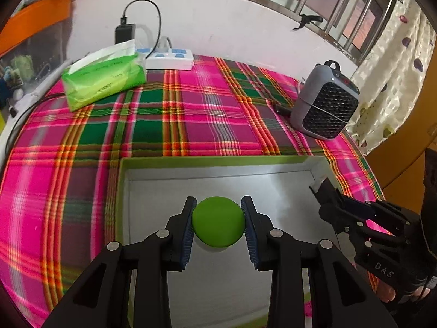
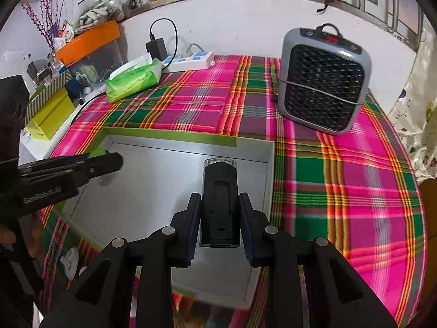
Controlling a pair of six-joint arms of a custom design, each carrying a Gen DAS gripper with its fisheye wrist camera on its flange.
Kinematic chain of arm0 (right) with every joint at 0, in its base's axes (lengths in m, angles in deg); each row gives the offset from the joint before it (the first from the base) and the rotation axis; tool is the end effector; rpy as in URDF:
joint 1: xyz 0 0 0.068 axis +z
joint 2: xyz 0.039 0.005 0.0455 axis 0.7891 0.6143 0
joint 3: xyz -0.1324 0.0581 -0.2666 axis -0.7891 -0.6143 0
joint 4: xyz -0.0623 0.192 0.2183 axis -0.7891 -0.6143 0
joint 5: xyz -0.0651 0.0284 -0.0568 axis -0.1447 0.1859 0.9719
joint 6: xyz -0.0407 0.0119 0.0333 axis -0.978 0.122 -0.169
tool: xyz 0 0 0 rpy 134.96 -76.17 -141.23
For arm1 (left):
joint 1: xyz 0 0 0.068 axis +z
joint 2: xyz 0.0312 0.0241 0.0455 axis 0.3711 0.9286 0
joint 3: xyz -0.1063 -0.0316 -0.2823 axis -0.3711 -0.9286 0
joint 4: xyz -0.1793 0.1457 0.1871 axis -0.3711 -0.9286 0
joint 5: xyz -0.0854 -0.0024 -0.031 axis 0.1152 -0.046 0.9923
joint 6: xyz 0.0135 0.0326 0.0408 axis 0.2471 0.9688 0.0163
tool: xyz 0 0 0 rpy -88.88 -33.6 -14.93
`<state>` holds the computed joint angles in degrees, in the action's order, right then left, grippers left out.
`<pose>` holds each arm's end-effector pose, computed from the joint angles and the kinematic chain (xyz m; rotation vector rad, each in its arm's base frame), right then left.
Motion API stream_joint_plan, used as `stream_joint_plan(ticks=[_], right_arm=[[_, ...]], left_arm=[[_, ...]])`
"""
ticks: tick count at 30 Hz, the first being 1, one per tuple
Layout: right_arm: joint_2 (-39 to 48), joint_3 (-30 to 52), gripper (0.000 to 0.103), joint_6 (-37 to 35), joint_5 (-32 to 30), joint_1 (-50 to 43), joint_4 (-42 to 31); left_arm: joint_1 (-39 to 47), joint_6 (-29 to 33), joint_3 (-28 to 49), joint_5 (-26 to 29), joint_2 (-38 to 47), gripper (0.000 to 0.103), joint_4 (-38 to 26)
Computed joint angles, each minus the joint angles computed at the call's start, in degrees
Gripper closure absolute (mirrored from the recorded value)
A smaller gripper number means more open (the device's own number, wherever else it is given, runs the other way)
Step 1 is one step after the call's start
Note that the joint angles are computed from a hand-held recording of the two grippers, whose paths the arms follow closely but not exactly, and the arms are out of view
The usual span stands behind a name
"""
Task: Organize objects
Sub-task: 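Carry both items into the box and open both grippers to release them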
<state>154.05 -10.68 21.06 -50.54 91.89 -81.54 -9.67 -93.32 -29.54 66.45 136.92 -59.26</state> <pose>0.2470 0.2108 0.1613 -0.8747 2.3803 0.4349 0.1879 -0.1034 0.1626 -0.3834 2.4274 -0.2315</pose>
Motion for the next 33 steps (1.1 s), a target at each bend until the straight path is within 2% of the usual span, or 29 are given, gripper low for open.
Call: stream_joint_plan(ticks=[12,33], right_arm=[[6.99,4.74,0.074,-0.44,-0.27,0.43,-0.44],[8.44,5.86,0.074,-1.1,1.75,1.62,-0.08]], left_arm=[[2.98,3.06,1.68,2.42,8.46,0.071,4.5],[2.35,3.3,2.56,1.03,9.8,0.07,4.29]])
